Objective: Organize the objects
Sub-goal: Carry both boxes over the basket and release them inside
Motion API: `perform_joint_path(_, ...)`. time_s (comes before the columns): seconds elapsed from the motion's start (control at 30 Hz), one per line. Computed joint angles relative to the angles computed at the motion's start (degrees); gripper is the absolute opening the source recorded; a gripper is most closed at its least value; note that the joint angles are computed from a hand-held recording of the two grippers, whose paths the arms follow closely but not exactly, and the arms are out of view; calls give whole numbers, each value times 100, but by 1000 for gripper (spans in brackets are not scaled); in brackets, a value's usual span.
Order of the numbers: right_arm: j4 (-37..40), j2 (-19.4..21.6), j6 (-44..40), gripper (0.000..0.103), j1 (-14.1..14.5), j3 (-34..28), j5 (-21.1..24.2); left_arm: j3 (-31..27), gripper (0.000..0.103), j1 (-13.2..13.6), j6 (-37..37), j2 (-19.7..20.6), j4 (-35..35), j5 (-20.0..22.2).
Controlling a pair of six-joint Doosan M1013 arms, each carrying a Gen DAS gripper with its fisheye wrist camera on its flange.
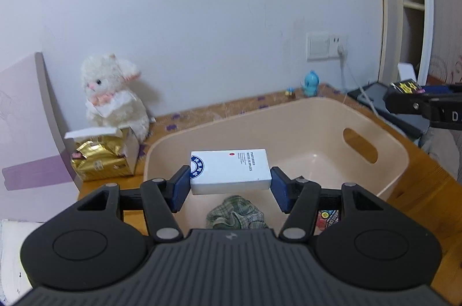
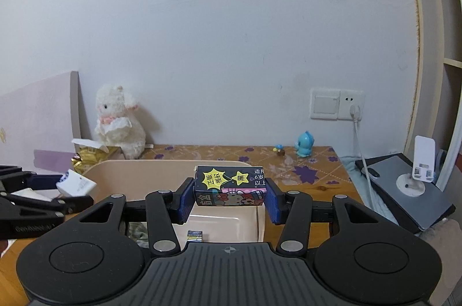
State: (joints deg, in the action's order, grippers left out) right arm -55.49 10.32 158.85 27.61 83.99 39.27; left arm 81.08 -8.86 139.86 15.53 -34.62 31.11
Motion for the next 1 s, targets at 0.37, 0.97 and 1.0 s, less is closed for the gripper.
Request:
perform_joint_path(0.37, 1366, 541, -1681, 47, -231, -586, 335, -581, 61, -328, -2146, 514, 2122, 674)
perform_joint_path(0.97, 2075, 744, -2695, 78, -196, -865, 705, -664, 88, -405, -3059, 530, 2745, 820)
perform_joint_path(1.0, 2005, 712, -2658, 79, -190, -836, 680, -604, 88, -401, -3083, 480, 2720, 700)
